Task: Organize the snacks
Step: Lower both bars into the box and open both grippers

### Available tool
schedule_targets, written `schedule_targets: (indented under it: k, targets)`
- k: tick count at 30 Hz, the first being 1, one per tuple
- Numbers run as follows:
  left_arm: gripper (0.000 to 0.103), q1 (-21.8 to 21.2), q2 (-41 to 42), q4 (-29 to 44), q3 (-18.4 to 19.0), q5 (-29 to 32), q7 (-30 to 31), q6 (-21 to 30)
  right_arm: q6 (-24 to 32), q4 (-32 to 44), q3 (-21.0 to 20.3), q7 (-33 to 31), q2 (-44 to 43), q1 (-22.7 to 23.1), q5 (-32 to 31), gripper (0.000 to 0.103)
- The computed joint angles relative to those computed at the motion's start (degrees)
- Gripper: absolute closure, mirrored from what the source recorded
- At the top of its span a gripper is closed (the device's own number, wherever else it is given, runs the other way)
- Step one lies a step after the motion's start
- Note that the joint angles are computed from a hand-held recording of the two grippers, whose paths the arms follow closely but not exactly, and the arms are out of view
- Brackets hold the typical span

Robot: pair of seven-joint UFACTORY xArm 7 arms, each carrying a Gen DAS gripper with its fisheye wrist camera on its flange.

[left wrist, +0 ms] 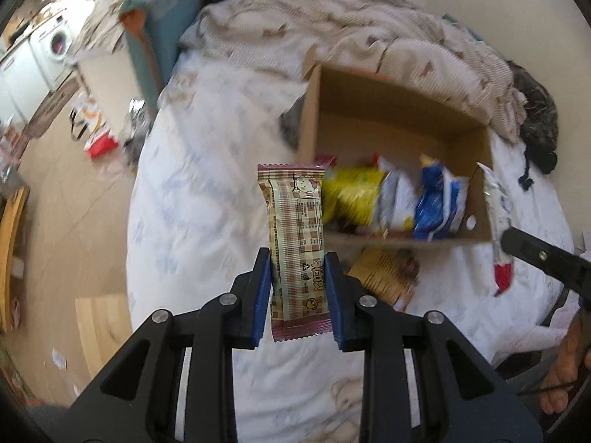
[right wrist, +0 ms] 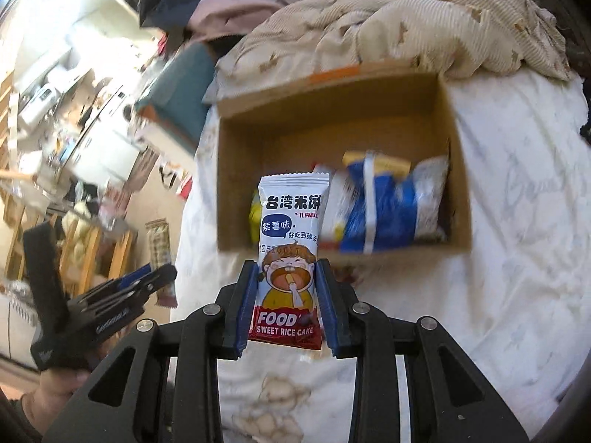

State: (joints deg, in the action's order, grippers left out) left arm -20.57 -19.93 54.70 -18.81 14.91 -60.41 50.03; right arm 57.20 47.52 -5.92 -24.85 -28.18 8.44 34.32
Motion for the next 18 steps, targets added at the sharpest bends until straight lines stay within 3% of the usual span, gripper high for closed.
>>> schedule_targets:
  k: [10,15,18]
  targets:
    - [0.079,-0.7,15.6,12.1,2.6,7.6,3.8,-4.2,-4.0,8.0,1.9,0.3,12.3,-1.0,0.8,0.070]
    - [0.079,-3.3,19.4,13.2,3.9,17.7,0.8,-6.2,-4.8,8.9,3.6,1.8,15.9,-1.6,0.9,0.070]
    - [0.079,-3.7,20.4,12.8,5.5,13.5,4.1,-9.2,-5.3,9.1,4.8,0.5,16.7,-1.4,-0.5,0.069]
